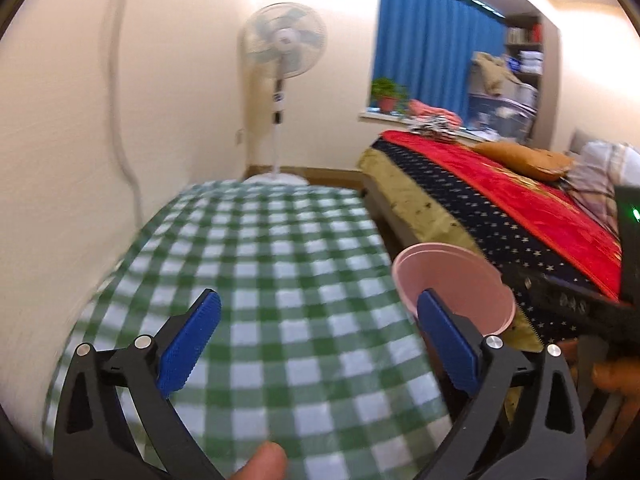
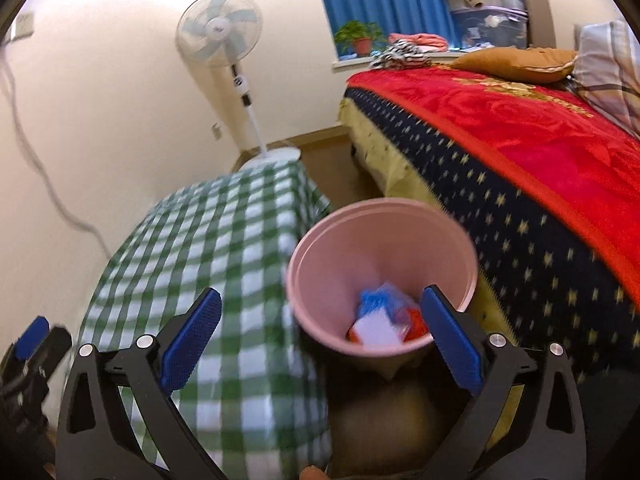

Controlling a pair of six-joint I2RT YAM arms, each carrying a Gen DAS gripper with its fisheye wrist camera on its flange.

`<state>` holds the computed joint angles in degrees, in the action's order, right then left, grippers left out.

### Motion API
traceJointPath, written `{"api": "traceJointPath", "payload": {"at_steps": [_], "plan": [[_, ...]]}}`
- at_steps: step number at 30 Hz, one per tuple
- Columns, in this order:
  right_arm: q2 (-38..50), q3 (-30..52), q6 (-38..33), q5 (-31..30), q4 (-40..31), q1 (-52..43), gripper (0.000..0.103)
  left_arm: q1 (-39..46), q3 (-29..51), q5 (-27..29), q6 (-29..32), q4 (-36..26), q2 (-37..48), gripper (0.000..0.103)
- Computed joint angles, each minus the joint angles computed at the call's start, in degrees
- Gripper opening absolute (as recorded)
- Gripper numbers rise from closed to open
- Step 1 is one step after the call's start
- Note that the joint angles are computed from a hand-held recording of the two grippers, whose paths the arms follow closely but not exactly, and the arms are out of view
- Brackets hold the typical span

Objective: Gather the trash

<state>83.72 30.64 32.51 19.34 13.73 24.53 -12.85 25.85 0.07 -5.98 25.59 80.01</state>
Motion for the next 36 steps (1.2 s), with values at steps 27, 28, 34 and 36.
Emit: {"api": "traceJointPath", "payload": {"at_steps": [27, 28, 34, 36], "plan": [[3.56, 0.95, 3.47, 19.07, -2.64, 17.55, 0.098, 4.25, -10.15, -2.44, -1.47, 9.52, 1.03, 0.095], [3.6, 0.86, 3.34, 18.99, -2.24, 17.65, 0.098, 4.23, -10.1, -2.41, -1.42, 9.56, 1.23, 0.095], [4.59, 1.15, 2.53, 18.26, -1.16, 17.62, 0.098, 3.63, -9.8, -2.73, -1.66, 9.98, 2.47, 0.095], [4.77, 1.19, 2.56, 18.23, -1.13, 17.55, 0.098, 3.77, -9.8, -2.66, -1.8, 10.12, 2.68, 0.095]]}}
